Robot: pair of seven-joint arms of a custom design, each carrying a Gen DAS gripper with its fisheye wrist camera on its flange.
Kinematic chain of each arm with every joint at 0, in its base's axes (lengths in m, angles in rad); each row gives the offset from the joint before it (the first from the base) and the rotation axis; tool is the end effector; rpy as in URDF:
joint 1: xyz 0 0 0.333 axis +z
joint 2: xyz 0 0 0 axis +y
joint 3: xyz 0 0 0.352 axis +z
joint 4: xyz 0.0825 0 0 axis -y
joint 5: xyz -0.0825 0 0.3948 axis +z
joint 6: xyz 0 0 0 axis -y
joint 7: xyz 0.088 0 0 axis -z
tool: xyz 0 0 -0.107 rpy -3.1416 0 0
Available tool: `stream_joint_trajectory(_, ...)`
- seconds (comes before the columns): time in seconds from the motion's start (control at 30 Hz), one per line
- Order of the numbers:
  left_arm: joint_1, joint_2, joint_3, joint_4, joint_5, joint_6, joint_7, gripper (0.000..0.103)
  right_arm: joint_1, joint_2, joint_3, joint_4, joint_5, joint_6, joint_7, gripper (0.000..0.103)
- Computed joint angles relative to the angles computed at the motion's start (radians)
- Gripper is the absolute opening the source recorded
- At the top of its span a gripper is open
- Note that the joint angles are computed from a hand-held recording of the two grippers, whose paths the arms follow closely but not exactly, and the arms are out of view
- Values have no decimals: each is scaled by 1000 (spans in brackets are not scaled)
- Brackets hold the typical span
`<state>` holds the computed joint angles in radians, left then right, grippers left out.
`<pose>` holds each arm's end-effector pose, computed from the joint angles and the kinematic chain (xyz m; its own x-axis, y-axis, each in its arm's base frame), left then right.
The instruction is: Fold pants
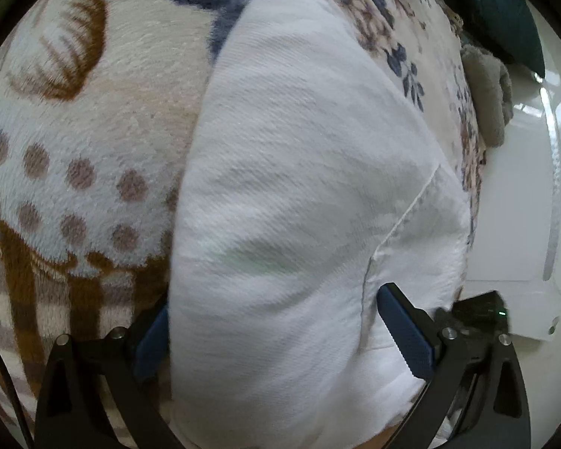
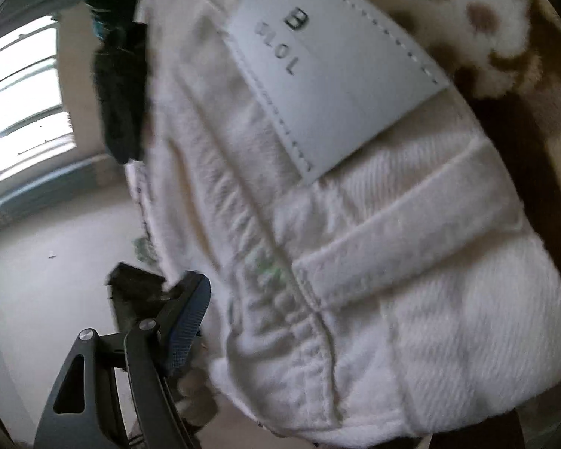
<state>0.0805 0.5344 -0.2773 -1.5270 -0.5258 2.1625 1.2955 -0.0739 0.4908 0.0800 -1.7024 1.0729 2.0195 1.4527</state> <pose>0.7262 -0.1275 0.4024 0.3656 -0.7548 0.5447 -0.9272 -0.3464 0.1423 0.6936 0.0483 0.3484 -0.4088 -0.4891 -0.7705 -0.9066 0.3148 0.2811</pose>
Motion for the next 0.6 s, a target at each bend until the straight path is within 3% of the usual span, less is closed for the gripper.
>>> stream_joint_trajectory(0.07,-18,2,10,12,39,-11,-18,102,-8,-29,5,-45,52,30,-20,72)
stream_joint_trajectory(0.27,-37,21,15,55,95,-48,-51,102,25,-3,-4,-29,-29,24,13,71)
stream_joint_trajectory(0.6,-28,-11,7,2,86,5,-21,94,11,51,2,34,-61,-18,33,73)
